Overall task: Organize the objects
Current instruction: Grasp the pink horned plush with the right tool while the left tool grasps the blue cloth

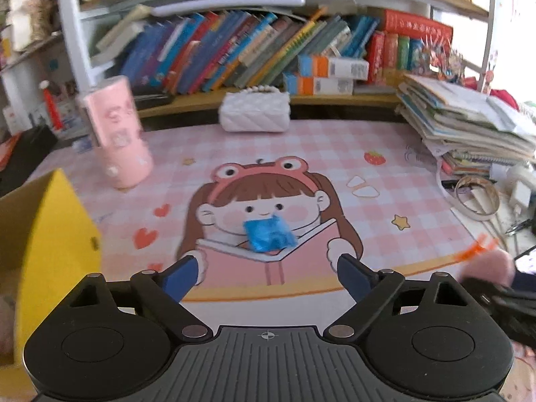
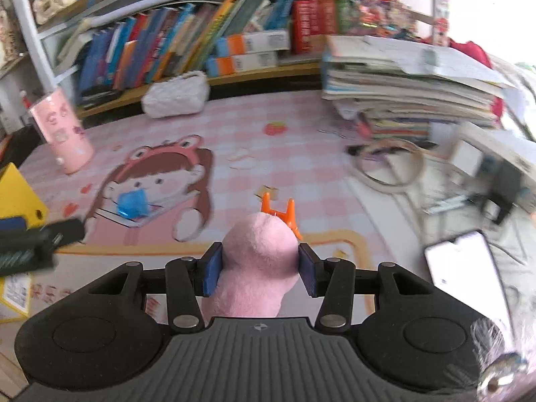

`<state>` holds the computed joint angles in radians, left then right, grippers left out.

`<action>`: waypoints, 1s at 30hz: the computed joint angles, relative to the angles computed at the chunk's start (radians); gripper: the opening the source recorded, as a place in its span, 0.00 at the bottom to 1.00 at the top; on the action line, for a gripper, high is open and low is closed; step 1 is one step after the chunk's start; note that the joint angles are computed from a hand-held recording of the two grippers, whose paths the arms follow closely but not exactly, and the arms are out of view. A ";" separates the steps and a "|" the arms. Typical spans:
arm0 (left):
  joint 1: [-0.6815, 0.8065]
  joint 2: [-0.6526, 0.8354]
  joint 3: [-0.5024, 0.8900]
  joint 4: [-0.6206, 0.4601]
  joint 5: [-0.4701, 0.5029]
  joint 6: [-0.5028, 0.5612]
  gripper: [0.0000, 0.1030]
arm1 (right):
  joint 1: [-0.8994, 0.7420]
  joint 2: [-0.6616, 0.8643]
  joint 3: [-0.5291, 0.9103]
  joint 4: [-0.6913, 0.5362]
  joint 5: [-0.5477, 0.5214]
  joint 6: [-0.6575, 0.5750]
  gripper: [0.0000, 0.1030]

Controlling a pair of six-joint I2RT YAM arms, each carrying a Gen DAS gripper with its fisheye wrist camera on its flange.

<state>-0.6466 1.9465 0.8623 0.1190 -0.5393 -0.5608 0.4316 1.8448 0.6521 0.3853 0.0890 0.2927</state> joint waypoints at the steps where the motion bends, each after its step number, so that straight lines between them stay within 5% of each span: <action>1: 0.003 0.035 0.030 0.002 0.001 0.010 0.87 | -0.007 -0.003 -0.010 0.003 -0.001 -0.002 0.43; 13: 0.135 0.368 0.415 -0.133 0.048 -0.045 0.53 | -0.040 -0.096 -0.134 0.092 -0.066 -0.137 0.43; 17: 0.137 0.382 0.427 -0.144 0.053 -0.039 0.38 | -0.018 -0.129 -0.164 0.107 -0.066 -0.189 0.43; 25: 0.040 -0.024 -0.016 0.074 0.019 -0.042 0.37 | -0.003 -0.170 -0.164 0.127 -0.043 -0.184 0.43; 30: -0.061 -0.367 -0.251 -0.022 -0.051 -0.171 0.36 | 0.006 -0.162 -0.143 0.104 -0.055 -0.153 0.43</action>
<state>-0.7072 1.5795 0.6113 0.0969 -0.5903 -0.7314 0.4375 1.6827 0.5092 0.4894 0.0335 0.1395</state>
